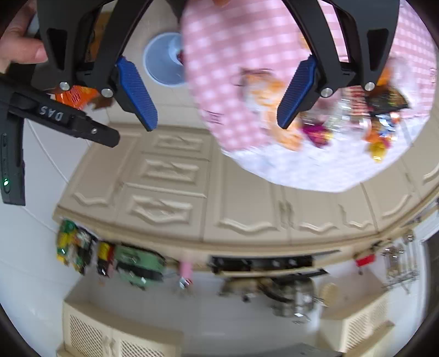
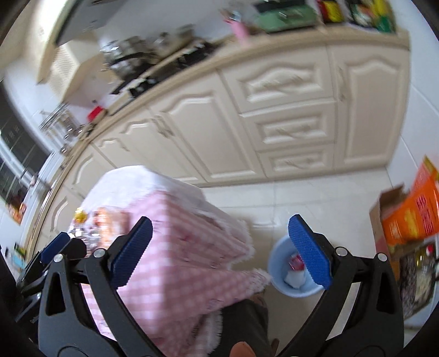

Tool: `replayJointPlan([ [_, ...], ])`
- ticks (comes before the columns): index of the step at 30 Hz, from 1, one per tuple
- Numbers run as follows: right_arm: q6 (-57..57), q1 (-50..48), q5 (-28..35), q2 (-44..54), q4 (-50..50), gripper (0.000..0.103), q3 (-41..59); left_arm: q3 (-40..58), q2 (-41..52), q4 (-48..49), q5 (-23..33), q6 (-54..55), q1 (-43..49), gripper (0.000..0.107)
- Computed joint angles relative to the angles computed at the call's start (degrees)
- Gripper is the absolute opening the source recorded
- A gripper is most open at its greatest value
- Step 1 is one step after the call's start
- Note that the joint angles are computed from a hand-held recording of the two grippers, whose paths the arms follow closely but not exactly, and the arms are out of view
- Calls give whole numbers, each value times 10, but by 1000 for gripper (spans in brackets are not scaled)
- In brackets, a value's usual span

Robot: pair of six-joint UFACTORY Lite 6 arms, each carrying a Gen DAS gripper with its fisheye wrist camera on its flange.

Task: Collect trash
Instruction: 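Return both tools to the table over the remaining trash, then grasp the clear plastic bag with the left tool while the right tool grasps the orange peel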

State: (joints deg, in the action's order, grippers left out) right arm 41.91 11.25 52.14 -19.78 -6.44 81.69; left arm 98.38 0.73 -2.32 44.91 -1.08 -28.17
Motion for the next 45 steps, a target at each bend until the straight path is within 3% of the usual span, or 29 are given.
replayJointPlan([
  [7,80,187,74,166,-136,97,238,-30,-76,-139,15,150,193,87],
  [13,64,290,144,329,-182,97,442,-44,-95,-258,50,289,403,89],
  [20,25,330,151,430,-145,97,509,-63,-49,-298,54,381,570,89],
  [29,-3,360,110,448,-95,97,439,-79,64,-264,-8,352,579,89],
  [33,-7,363,90,452,-76,97,405,1,161,-267,17,315,568,89],
  [37,-20,365,86,482,-65,97,411,76,241,-347,82,326,573,87],
  [38,-20,365,84,487,-63,97,408,79,250,-356,86,330,571,81],
  [39,-20,365,81,493,-61,97,406,79,255,-364,90,339,569,64],
  [41,-8,377,80,503,-93,96,409,51,242,-378,71,365,562,58],
  [43,-7,389,107,529,-121,87,447,40,235,-392,70,389,561,47],
  [45,-19,399,140,560,-140,62,498,23,223,-405,65,409,564,44],
])
